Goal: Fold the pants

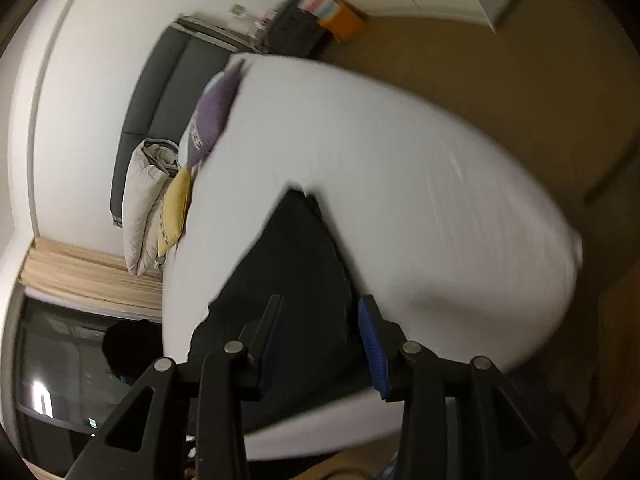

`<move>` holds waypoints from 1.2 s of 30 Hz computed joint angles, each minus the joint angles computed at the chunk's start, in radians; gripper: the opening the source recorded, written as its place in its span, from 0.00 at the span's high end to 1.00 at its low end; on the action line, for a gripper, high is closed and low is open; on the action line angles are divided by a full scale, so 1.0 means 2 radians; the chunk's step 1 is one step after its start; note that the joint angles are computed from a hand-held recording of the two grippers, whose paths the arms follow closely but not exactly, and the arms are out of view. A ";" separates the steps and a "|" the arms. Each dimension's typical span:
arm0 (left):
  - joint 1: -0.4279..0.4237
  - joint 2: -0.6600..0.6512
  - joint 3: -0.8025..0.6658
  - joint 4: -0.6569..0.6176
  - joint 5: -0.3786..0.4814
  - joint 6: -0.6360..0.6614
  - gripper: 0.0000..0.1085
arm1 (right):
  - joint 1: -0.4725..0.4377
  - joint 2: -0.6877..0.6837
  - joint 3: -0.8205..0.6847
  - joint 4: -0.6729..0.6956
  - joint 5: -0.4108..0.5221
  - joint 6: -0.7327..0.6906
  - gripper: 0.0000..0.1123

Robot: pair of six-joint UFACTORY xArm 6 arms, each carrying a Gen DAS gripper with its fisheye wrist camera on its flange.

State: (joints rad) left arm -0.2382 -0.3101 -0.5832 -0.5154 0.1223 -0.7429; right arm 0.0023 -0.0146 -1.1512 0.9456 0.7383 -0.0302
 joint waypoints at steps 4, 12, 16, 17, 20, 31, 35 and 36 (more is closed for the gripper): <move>0.000 -0.004 0.002 -0.006 0.000 0.004 0.95 | 0.008 -0.014 0.033 0.045 -0.005 0.008 0.63; -0.002 -0.013 0.010 -0.076 -0.004 0.066 0.95 | 0.014 0.004 0.043 0.125 0.005 0.004 0.63; 0.002 -0.015 0.010 -0.072 0.002 0.072 0.95 | 0.016 0.011 0.049 0.155 -0.001 -0.004 0.63; 0.003 -0.016 0.010 -0.074 0.004 0.076 0.95 | 0.017 0.012 0.052 0.168 -0.004 -0.011 0.64; 0.004 -0.016 0.008 -0.088 0.005 0.090 0.95 | 0.022 0.012 0.053 0.183 -0.019 -0.032 0.90; 0.020 -0.017 -0.003 -0.019 0.036 0.064 0.95 | 0.043 -0.032 0.083 0.138 -0.079 -0.018 0.96; 0.018 -0.014 -0.006 -0.018 0.038 0.063 0.95 | 0.043 -0.028 0.093 0.126 -0.081 -0.001 0.96; 0.019 -0.013 -0.008 -0.023 0.040 0.069 0.95 | 0.041 -0.020 0.094 0.133 -0.080 -0.008 0.96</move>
State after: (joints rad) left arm -0.2006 -0.3365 -0.5985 -0.5619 0.2017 -0.6049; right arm 0.0841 -0.0553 -0.9630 1.2107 0.5789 -0.0468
